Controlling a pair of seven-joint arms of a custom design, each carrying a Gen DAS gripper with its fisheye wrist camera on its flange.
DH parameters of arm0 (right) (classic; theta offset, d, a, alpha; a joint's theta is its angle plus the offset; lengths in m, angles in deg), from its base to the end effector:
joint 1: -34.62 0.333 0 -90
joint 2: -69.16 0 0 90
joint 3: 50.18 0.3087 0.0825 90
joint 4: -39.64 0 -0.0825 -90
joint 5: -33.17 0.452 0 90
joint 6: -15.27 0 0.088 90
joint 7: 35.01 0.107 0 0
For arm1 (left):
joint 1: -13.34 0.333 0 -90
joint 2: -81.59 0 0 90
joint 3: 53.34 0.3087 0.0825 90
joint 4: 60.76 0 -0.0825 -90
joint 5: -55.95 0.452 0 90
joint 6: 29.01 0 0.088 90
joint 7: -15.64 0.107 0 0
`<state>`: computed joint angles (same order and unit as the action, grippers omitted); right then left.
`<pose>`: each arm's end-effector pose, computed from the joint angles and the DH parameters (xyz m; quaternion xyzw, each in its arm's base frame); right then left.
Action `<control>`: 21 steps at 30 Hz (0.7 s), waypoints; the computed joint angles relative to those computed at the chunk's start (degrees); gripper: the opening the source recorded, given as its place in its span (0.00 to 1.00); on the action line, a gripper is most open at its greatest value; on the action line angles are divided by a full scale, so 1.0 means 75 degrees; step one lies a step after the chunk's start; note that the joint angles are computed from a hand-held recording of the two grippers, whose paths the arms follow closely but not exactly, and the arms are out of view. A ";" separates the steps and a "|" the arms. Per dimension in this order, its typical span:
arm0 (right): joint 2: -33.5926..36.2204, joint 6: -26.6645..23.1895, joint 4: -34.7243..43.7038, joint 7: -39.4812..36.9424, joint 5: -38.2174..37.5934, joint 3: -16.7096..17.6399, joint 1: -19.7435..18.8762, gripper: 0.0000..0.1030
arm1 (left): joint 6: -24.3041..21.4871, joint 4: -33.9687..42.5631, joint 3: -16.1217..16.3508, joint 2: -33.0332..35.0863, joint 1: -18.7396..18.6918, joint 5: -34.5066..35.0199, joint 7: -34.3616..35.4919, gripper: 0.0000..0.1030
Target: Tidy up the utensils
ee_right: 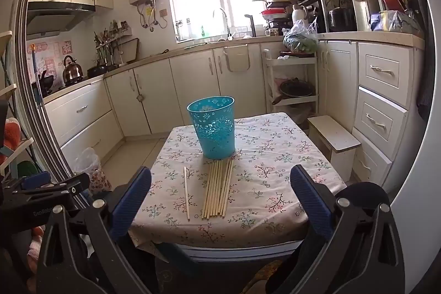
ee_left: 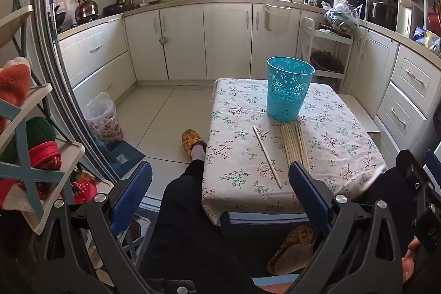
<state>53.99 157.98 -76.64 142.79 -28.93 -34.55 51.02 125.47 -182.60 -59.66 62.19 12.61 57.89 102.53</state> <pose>0.4964 0.3331 0.6155 -0.5009 0.6699 -0.3759 0.3987 0.5682 -0.0790 0.6370 -0.6017 0.6676 -0.3155 0.3045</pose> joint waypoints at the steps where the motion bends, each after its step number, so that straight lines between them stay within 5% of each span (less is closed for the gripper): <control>1: 0.0003 -0.0001 0.0001 0.0007 -0.0001 -0.0002 -0.0002 0.94 | 0.0028 0.0000 0.0010 0.0008 -0.0014 -0.0011 0.0028 0.93; 21: 0.0046 0.0022 0.0027 0.0155 -0.0114 0.0005 0.0062 0.94 | 0.0233 -0.0208 -0.0003 -0.0207 0.0015 0.0010 -0.0123 0.93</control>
<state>54.33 158.15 -76.43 143.95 -29.79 -34.51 51.48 127.22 -184.16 -59.68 60.64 12.72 57.96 101.61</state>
